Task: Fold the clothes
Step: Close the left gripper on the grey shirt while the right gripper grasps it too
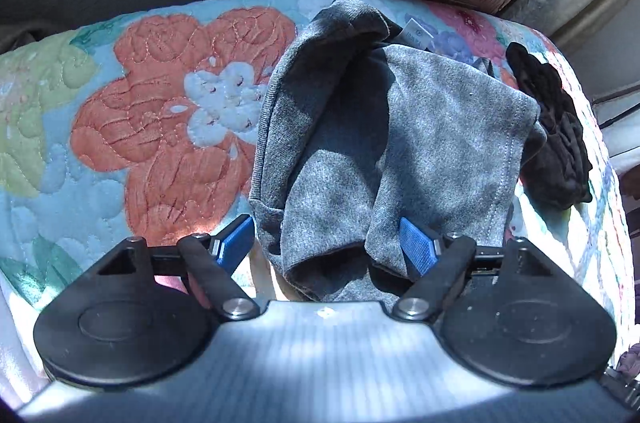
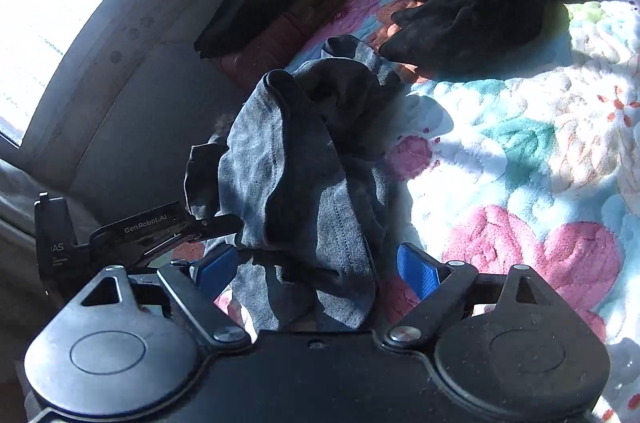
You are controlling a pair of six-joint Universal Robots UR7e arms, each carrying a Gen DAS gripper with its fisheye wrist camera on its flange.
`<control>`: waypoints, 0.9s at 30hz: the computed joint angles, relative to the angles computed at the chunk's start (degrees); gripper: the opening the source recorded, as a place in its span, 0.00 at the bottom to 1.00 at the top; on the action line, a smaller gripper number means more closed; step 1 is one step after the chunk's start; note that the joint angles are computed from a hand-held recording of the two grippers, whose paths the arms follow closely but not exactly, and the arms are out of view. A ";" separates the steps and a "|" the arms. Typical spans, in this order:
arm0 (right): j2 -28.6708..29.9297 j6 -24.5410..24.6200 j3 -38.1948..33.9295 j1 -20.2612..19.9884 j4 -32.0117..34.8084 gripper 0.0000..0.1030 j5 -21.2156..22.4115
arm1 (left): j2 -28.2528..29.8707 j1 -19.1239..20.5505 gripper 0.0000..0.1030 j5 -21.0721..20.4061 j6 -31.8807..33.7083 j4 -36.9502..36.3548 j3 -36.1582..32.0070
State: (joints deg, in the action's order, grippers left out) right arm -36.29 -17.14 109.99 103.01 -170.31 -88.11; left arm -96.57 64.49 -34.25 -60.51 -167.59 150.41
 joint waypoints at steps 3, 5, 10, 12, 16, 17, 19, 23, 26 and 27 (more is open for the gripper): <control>2.42 2.38 -1.51 -1.10 -2.06 0.88 -0.19 | 2.93 2.79 0.86 -3.21 3.08 -12.30 1.02; 3.92 4.15 -2.49 -1.66 -3.35 0.88 -0.33 | 5.09 4.78 0.94 -5.83 3.89 -20.05 1.49; 8.70 6.03 -4.28 -1.08 -11.16 0.89 -0.91 | 8.26 5.22 0.94 -4.79 7.26 -18.78 -0.46; 10.08 6.19 -4.87 -0.15 -11.89 0.87 -0.53 | 8.99 3.96 0.58 -3.54 10.08 -18.54 -0.69; 11.52 6.35 -5.56 0.92 -8.26 0.39 1.89 | 8.55 4.10 0.42 -5.03 14.67 -21.28 -0.30; 11.74 6.32 -5.25 1.05 -8.25 0.32 2.74 | 8.49 4.72 0.42 -6.13 15.53 -22.82 -0.05; 11.72 5.83 -4.16 1.27 -9.28 0.25 3.64 | 8.51 6.08 0.41 -8.45 16.47 -25.14 0.24; 11.03 4.75 -3.47 2.01 -8.82 0.24 1.93 | 10.82 10.19 0.57 -14.73 14.41 -33.40 0.46; 11.01 8.57 -3.88 1.57 -8.20 0.29 1.62 | 11.45 9.65 0.53 -13.94 16.33 -32.99 0.25; 11.08 9.85 -3.99 1.27 -7.98 0.32 1.86 | 11.63 8.94 0.47 -12.84 17.25 -32.20 0.21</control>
State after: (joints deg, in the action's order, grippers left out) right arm -25.21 -7.28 106.00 104.28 -178.29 -86.25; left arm -84.94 73.43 -47.10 -43.26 -199.79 150.62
